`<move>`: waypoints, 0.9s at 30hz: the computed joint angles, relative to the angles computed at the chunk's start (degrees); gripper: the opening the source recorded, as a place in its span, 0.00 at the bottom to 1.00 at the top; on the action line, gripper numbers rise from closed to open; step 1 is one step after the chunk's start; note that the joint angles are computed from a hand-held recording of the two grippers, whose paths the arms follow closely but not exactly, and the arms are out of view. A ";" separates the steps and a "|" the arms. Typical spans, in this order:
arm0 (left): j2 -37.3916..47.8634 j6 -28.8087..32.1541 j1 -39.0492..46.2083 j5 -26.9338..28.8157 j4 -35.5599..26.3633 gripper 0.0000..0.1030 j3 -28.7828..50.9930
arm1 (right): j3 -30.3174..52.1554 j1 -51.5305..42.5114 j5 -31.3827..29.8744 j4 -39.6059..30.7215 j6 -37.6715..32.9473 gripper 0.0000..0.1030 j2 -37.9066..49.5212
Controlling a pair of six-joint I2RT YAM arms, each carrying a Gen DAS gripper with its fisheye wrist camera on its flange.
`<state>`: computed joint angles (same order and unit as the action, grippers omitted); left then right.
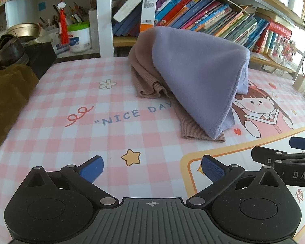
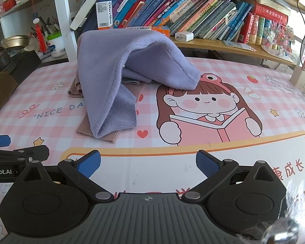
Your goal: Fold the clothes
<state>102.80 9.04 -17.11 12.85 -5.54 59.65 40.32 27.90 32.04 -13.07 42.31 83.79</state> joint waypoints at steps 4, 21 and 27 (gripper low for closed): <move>0.46 -0.22 -0.26 -0.19 0.37 1.00 0.20 | -0.05 -0.16 -0.12 0.02 -0.08 0.98 0.00; 1.65 0.05 0.03 0.40 -0.76 1.00 1.36 | 0.73 -0.63 -0.55 -0.29 0.02 0.98 1.04; 1.84 0.21 0.04 0.28 -1.21 1.00 1.77 | 0.81 -0.89 -0.94 -0.07 -0.07 0.98 1.24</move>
